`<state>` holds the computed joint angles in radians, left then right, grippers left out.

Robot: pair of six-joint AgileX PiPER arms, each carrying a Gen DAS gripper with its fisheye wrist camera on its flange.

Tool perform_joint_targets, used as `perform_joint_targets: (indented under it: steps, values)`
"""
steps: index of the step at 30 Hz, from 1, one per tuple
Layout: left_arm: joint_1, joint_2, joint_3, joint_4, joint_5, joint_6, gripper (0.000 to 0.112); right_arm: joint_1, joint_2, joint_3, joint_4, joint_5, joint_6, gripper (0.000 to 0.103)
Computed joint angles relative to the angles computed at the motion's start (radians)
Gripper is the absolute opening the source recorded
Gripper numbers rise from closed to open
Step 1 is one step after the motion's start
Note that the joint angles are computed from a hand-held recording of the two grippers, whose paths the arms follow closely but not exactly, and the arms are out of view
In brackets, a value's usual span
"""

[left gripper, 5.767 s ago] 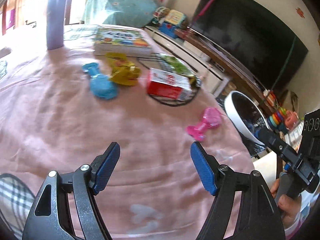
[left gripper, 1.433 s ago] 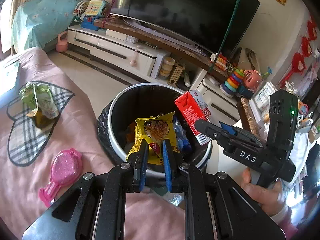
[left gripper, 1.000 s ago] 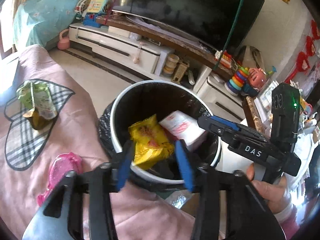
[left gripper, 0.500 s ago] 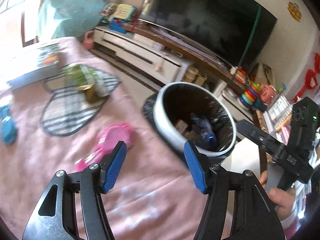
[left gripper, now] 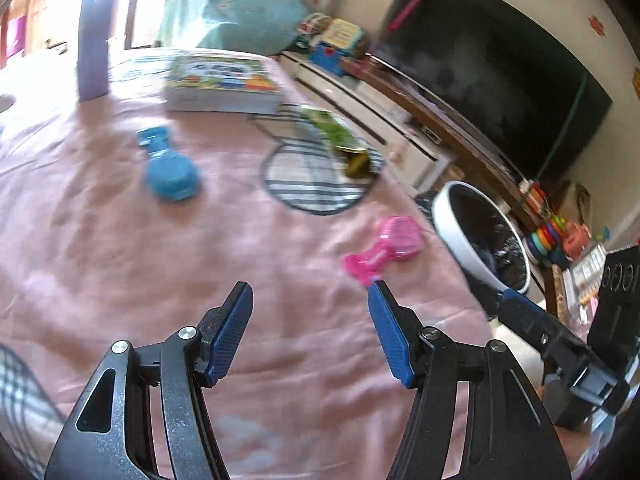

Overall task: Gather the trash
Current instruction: 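Move both open tools back over the two plastic brushes, then grasp the blue brush with the left tool while the right tool grasps the pink brush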

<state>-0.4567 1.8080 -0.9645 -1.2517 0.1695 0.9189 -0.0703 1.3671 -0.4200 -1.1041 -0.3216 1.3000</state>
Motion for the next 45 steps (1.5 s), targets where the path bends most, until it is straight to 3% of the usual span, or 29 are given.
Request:
perform_joint_targets:
  steps: [3,10,14,21,25,29,32,34,37,38,39,43,44,45]
  values:
    - [0.037,-0.020,0.042,-0.060,-0.013,0.066,0.063,0.128,0.024,-0.018,0.171,0.093,-0.120,0.101]
    - [0.120,-0.021,0.077,-0.144,0.004,0.163,0.063,0.202,0.128,-0.062,0.359,0.082,-0.233,0.100]
    - [0.149,0.003,0.055,-0.090,0.011,0.112,0.063,0.214,0.180,-0.100,0.471,0.085,-0.304,0.096]
    - [0.181,0.089,-0.080,0.291,0.031,-0.267,0.063,0.209,0.281,-0.191,0.523,0.118,-0.328,0.083]
    - [0.199,0.165,-0.206,0.475,0.080,-0.462,0.063,0.192,0.332,-0.228,0.462,0.111,-0.259,0.081]
    - [0.202,0.287,-0.408,0.756,0.176,-0.742,0.064,0.175,0.363,-0.266,0.409,0.107,-0.210,0.081]
    - [0.186,0.348,-0.509,0.910,0.188,-0.872,0.064,0.165,0.392,-0.299,0.397,0.099,-0.205,0.080]
    - [0.172,0.378,-0.556,1.002,0.189,-0.944,0.064,0.163,0.413,-0.329,0.377,0.108,-0.188,0.072]
    - [0.137,0.408,-0.595,1.203,0.181,-1.107,0.064,0.178,0.440,-0.379,0.385,0.161,-0.194,0.047]
    - [0.125,0.409,-0.593,1.262,0.175,-1.151,0.063,0.182,0.446,-0.390,0.409,0.175,-0.218,0.045]
    - [0.119,0.410,-0.595,1.283,0.171,-1.163,0.054,0.182,0.452,-0.398,0.407,0.179,-0.219,0.045]
    - [0.127,0.382,-0.541,1.149,0.135,-1.015,0.050,0.175,0.449,-0.391,0.355,0.157,-0.182,0.042]
    - [0.129,0.370,-0.521,1.115,0.128,-0.982,0.050,0.166,0.444,-0.379,0.323,0.134,-0.155,0.036]
    - [0.132,0.357,-0.498,1.062,0.121,-0.931,0.050,0.162,0.442,-0.375,0.301,0.124,-0.134,0.017]
